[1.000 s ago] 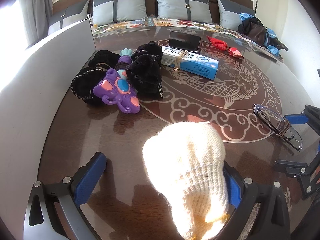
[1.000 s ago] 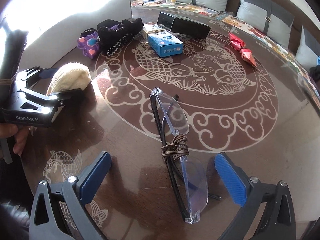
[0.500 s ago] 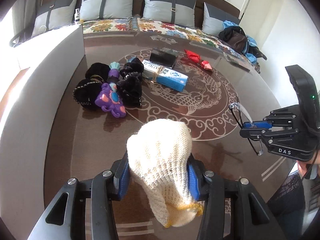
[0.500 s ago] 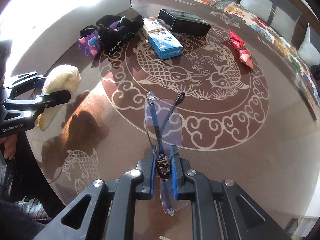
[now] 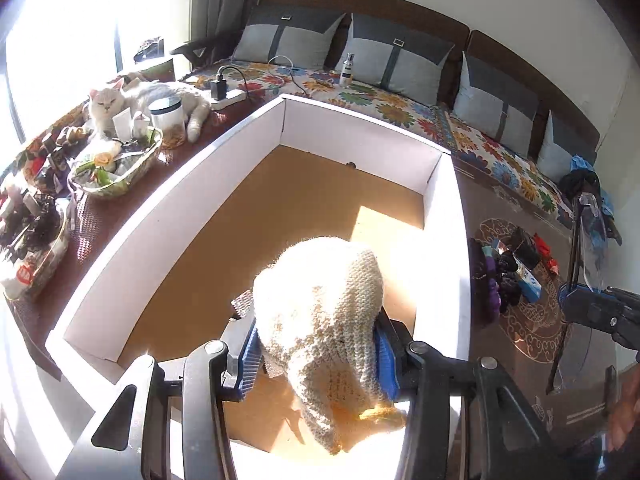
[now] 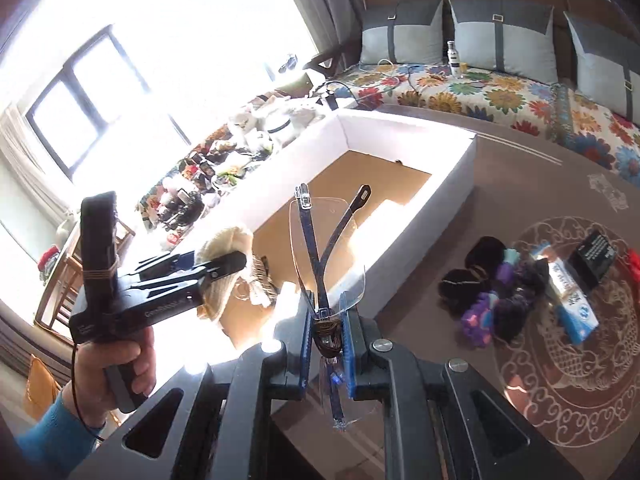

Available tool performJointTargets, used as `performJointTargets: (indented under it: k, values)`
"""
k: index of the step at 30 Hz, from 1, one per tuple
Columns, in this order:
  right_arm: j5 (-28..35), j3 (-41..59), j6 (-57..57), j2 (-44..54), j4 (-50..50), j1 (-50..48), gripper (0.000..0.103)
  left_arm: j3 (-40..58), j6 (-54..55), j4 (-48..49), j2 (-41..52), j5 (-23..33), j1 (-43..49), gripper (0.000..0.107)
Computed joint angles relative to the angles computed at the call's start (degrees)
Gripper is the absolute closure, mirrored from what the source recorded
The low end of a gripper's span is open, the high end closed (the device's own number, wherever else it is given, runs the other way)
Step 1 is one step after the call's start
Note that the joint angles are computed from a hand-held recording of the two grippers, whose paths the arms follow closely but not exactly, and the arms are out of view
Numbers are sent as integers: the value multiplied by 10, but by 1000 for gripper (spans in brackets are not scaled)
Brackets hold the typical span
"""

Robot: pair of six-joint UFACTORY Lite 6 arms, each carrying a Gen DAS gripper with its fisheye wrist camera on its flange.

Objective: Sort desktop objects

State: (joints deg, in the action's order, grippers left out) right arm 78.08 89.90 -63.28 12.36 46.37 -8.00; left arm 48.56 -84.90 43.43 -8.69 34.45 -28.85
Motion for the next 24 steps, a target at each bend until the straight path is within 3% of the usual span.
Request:
performJointTargets:
  k: [6, 9, 12, 13, 16, 17, 21, 24]
  values:
    - [-141, -153, 67, -73, 7, 240, 89, -101, 18, -8, -29, -49, 72, 58]
    - [-220, -209, 86, -71, -17, 325, 85, -122, -3, -5, -16, -63, 86, 44]
    - [-268, -246, 96, -63, -34, 348, 51, -150, -74, 38, -39, -60, 61, 35]
    - [-274, -261, 82, -72, -21, 340, 43, -156, -102, 56, -48, -51, 46, 35]
    - [-264, -300, -1, -116, 18, 265, 32, -154, -182, 94, -66, 6, -27, 35]
    - [-250, -306, -38, -134, 30, 224, 30, -145, -203, 103, -68, 25, -55, 35]
    - [-230, -364, -227, -207, 105, 34, 2, -54, -275, 139, -22, 86, -186, 35]
    - [-244, -362, -374, -161, 143, -129, 0, 82, -281, 166, 85, 101, -270, 32]
